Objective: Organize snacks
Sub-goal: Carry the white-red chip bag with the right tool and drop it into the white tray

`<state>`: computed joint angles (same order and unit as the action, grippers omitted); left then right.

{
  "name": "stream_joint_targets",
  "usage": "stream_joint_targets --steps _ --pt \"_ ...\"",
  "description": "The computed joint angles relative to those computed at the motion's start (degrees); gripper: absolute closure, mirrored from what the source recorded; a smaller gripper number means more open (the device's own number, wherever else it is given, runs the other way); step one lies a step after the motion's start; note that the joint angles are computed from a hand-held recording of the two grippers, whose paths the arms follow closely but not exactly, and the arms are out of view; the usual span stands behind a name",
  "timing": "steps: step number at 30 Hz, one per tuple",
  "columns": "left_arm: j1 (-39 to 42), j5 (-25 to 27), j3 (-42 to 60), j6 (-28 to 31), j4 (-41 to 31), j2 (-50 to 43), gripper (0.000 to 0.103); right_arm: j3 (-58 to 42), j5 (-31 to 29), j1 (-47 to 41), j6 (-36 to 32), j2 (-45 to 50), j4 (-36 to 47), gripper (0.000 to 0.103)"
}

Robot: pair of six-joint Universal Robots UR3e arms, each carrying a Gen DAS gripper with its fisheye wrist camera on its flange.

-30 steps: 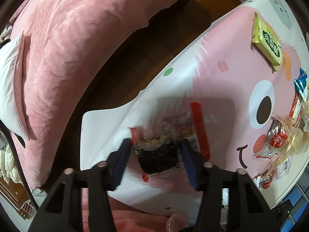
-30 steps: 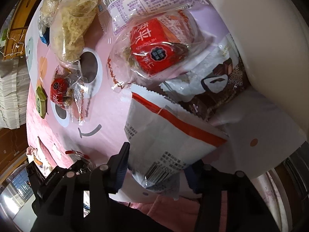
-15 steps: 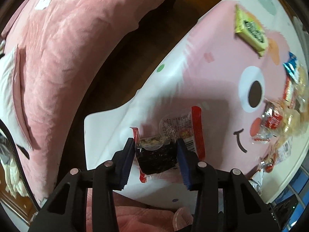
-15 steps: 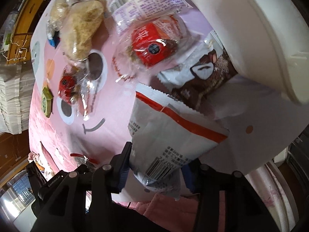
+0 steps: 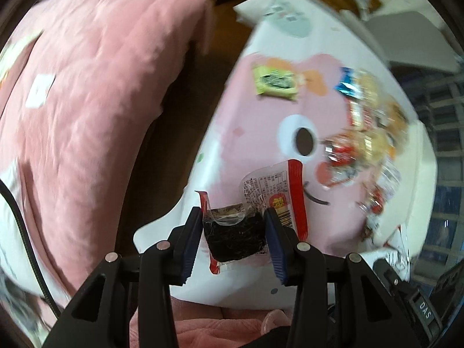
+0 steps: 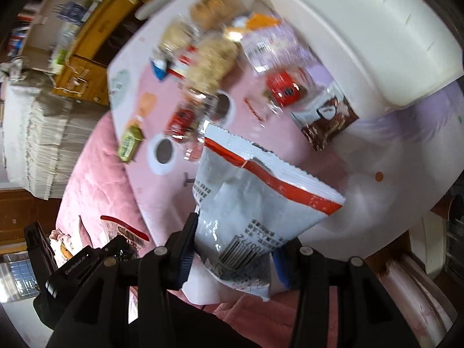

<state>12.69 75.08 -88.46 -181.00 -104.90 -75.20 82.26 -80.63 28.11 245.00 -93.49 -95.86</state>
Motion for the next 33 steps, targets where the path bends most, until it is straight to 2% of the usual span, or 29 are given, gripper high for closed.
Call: stream_joint_targets --steps 5,11,15,19,23,26,29,33 --pt "-2.4 -2.8 6.1 6.4 -0.8 0.0 0.061 -3.9 -6.1 6.1 4.5 1.2 -2.1 0.056" --pt "-7.3 -5.8 13.5 10.0 0.6 -1.9 0.061 -5.8 -12.1 9.1 6.6 -0.6 -1.5 0.056" --pt "-12.3 -6.2 17.3 9.6 3.6 -3.9 0.061 -7.6 -16.1 10.1 6.5 -1.3 -0.5 0.056" --pt "-18.8 -5.0 22.1 5.8 6.8 -8.0 0.061 -7.7 -18.8 9.8 4.3 -3.4 0.6 0.056" --pt "-26.2 -2.5 29.3 0.9 8.5 -13.5 0.061 -7.4 -20.3 7.4 -2.1 -6.3 2.0 0.056" --pt "-31.3 -0.6 34.3 -2.9 9.7 -17.4 0.061 -6.5 -19.8 4.1 -9.3 -9.5 3.2 0.056" --pt "-36.6 1.2 42.2 -7.4 9.8 -23.0 0.061 -5.3 -17.3 -0.4 -16.6 -13.2 4.2 0.056" --pt "-43.7 5.5 56.4 -12.9 8.1 -32.7 0.062 -3.9 -11.1 -11.8 -30.1 -20.1 7.7 0.056"
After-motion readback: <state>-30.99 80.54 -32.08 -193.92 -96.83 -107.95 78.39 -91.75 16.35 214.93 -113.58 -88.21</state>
